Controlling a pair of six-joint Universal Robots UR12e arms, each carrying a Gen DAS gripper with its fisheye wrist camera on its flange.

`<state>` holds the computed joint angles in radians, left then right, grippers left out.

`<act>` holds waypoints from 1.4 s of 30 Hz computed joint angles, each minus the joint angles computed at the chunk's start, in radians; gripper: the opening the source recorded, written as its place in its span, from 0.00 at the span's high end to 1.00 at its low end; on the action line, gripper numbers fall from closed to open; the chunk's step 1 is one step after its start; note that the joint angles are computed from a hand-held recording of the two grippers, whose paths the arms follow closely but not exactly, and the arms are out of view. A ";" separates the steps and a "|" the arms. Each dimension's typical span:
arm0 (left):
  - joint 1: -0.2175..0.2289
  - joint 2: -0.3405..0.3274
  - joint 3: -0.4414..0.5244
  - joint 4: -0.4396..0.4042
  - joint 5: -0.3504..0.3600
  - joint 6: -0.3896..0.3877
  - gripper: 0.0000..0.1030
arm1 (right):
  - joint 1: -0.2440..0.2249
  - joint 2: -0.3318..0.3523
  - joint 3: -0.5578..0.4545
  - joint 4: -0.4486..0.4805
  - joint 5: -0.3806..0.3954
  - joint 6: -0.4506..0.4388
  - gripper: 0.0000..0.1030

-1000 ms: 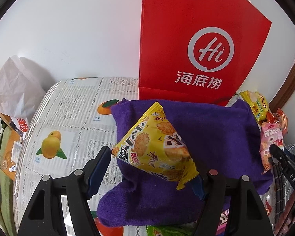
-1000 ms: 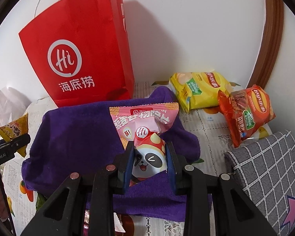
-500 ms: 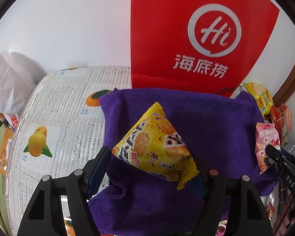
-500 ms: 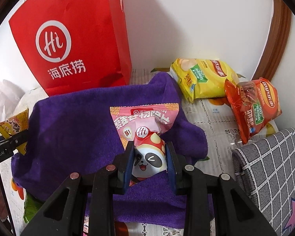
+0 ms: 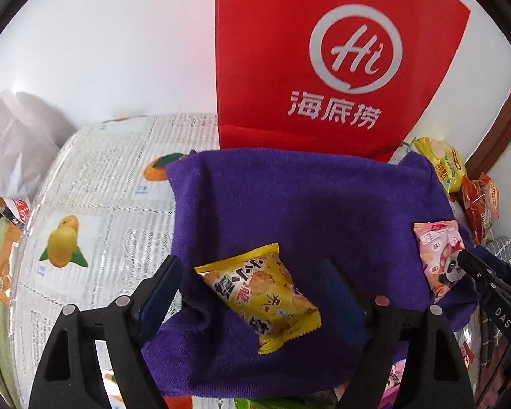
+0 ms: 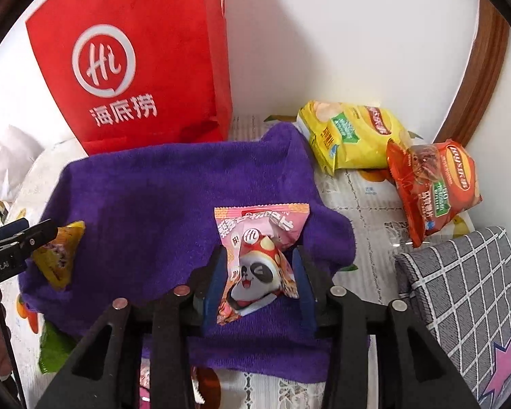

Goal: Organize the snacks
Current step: 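Withdraw both open tools from the towel back toward the snack pile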

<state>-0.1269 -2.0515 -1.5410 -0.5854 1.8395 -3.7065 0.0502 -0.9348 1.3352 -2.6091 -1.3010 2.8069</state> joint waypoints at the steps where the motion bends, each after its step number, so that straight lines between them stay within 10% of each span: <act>1: -0.001 0.006 -0.004 0.002 0.000 -0.001 0.19 | -0.002 -0.007 0.007 -0.005 0.006 0.002 0.56; 17: -0.053 0.131 -0.116 0.067 0.075 -0.002 0.19 | -0.046 -0.166 0.201 -0.145 0.042 0.059 0.54; 42: -0.146 0.247 -0.262 0.127 0.151 -0.033 0.19 | -0.126 -0.334 0.410 -0.125 0.107 0.022 0.54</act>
<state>-0.2724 -1.8044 -1.8033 -0.4580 1.9903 -3.7392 -0.0757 -1.2687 1.7449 -2.7340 -1.1942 2.8291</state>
